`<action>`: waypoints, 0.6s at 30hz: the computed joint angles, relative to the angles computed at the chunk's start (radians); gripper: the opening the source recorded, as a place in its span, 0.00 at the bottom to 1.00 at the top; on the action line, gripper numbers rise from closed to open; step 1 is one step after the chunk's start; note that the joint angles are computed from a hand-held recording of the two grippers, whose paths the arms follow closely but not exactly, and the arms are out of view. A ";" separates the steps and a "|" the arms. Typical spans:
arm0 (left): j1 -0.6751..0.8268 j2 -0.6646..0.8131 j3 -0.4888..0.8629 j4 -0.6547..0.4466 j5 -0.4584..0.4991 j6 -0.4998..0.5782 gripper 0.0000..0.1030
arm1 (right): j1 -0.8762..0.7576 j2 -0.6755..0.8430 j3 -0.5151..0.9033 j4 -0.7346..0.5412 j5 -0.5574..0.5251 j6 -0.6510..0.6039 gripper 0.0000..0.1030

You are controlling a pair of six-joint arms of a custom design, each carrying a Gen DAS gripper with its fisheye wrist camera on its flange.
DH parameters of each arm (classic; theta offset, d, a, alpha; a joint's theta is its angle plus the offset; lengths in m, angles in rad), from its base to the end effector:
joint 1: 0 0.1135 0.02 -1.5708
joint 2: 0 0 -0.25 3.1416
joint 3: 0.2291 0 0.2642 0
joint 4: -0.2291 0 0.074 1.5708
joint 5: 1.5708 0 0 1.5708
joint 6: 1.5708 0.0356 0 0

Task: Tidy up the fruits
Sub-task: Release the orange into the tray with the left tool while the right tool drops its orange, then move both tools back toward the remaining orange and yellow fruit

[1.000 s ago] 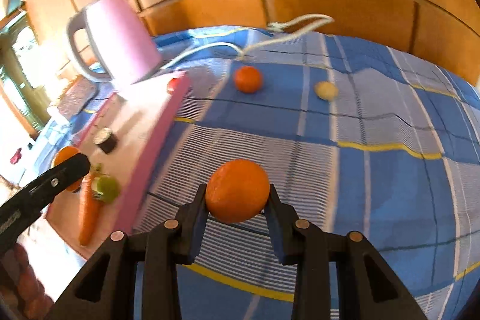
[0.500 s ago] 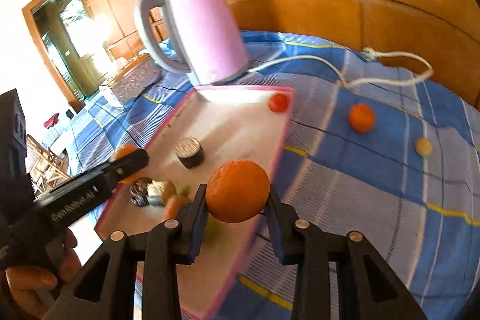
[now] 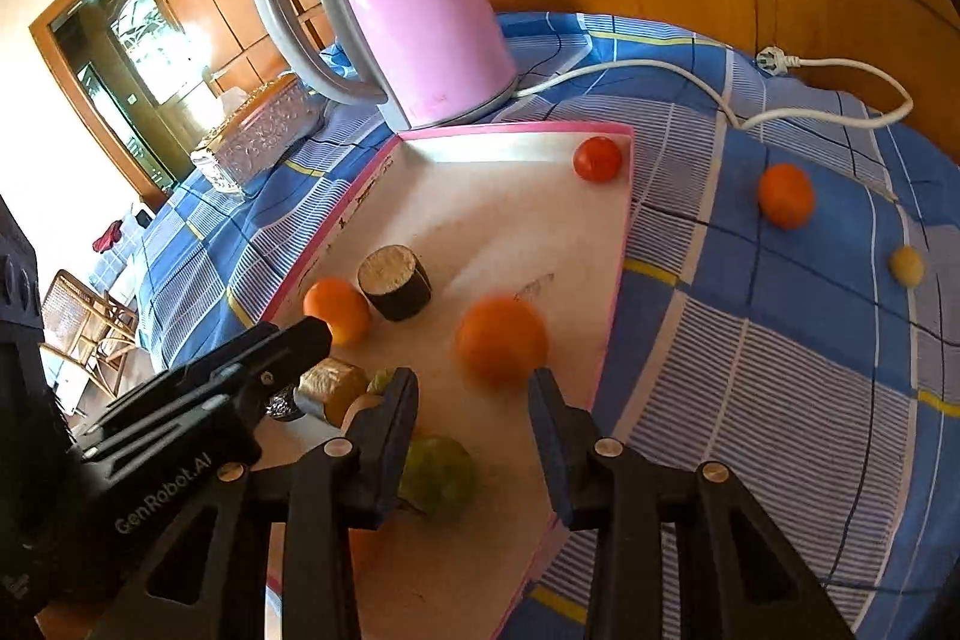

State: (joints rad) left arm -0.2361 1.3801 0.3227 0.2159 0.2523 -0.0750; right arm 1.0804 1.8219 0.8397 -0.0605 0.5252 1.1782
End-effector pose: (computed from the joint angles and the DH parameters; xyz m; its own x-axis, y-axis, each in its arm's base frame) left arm 0.2152 -0.0609 0.0834 -0.7520 0.1063 -0.6505 0.3328 0.9131 -0.2355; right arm 0.1701 0.2807 0.0844 -0.7509 0.2909 -0.5929 0.1294 0.9452 0.2999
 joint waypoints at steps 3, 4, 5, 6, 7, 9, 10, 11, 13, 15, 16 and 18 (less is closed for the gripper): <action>-0.013 -0.035 -0.023 0.000 -0.026 -0.014 0.45 | 0.018 -0.028 -0.014 -0.012 0.028 0.025 0.38; -0.018 -0.059 -0.035 -0.004 -0.039 -0.017 0.48 | 0.027 -0.040 -0.020 -0.019 0.044 0.040 0.38; -0.025 -0.079 -0.045 -0.006 -0.049 -0.018 0.49 | 0.034 -0.049 -0.026 -0.028 0.056 0.055 0.38; -0.034 -0.102 -0.057 -0.009 -0.061 -0.019 0.53 | 0.042 -0.058 -0.032 -0.035 0.068 0.072 0.38; -0.038 -0.120 -0.063 -0.014 -0.067 -0.021 0.57 | 0.051 -0.066 -0.038 -0.044 0.079 0.093 0.38; -0.051 -0.165 -0.082 -0.026 -0.081 -0.030 0.63 | 0.068 -0.074 -0.039 -0.073 0.102 0.131 0.38; -0.059 -0.190 -0.092 -0.032 -0.095 -0.034 0.66 | 0.080 -0.076 -0.037 -0.093 0.117 0.150 0.38; -0.067 -0.209 -0.099 -0.040 -0.105 -0.036 0.67 | 0.089 -0.078 -0.036 -0.111 0.129 0.166 0.38; -0.079 -0.242 -0.109 -0.059 -0.116 -0.041 0.71 | 0.107 -0.079 -0.025 -0.162 0.155 0.206 0.38; -0.091 -0.265 -0.116 -0.074 -0.129 -0.050 0.74 | 0.123 -0.081 -0.016 -0.205 0.179 0.237 0.38; -0.096 -0.271 -0.117 -0.080 -0.133 -0.055 0.76 | 0.132 -0.081 -0.009 -0.231 0.194 0.251 0.38; -0.110 -0.275 -0.110 -0.108 -0.156 -0.071 0.83 | 0.147 -0.083 -0.003 -0.273 0.214 0.278 0.38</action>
